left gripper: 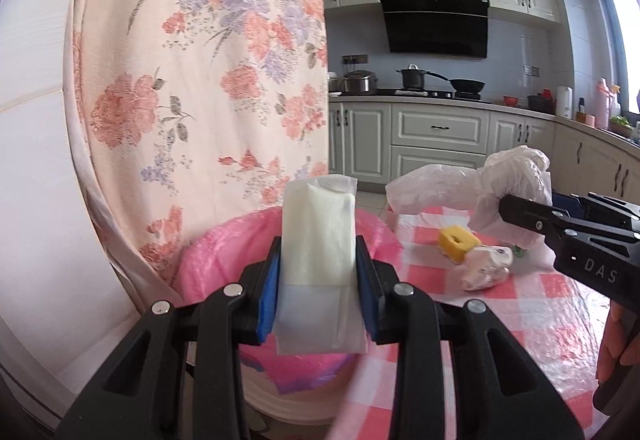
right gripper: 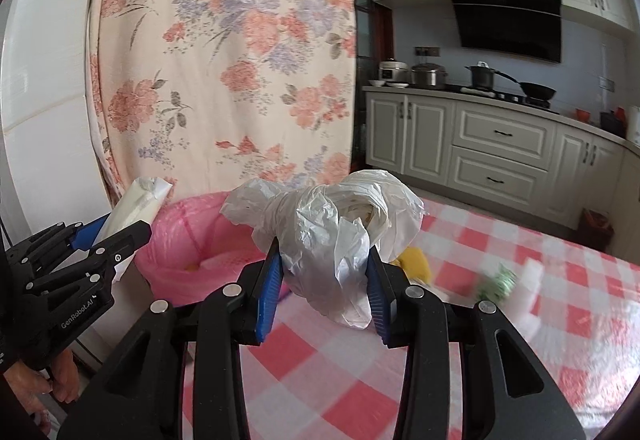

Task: Collect trash
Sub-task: 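Carry the paper strip and plastic bag to the pink bin, then open both grippers over the bin to drop strip and bag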

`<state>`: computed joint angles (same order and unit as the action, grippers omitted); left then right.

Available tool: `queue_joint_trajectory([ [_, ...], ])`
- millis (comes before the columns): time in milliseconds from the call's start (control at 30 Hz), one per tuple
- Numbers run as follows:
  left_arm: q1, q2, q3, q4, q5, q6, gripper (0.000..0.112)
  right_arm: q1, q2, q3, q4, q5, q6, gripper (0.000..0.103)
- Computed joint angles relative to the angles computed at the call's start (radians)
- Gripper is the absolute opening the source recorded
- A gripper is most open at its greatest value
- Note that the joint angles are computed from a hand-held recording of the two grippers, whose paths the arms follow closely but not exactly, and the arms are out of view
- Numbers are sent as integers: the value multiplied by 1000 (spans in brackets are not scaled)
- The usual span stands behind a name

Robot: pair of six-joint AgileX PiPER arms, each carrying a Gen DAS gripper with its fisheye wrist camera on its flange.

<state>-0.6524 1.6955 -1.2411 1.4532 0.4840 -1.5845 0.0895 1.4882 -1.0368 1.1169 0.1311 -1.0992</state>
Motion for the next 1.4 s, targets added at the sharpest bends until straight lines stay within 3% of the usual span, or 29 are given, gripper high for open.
queue_joint_trajectory([
  [233,104,73,-112,-104,-29,109,34,50,188,-223,-167,53,178,38],
  [500,180,209,-287,-321,-38,331,35,53,400,-503,-332,179,345,39],
  [767,245,296,-389,-498,-55,473,38,75,542,-704,-443,255,433,39],
  [833,258,306,-399,-509,-58,476,40,78,576,-754,-454,285,439,44],
  [933,271,313,-408,-517,-57,479,53,79,602,-785,-458,304,442,54],
  [1233,267,277,-349,-399,-53,347,65,59,561,-710,-376,286,365,58],
  [1400,239,221,-263,-263,-36,173,83,55,483,-598,-328,242,305,58],
])
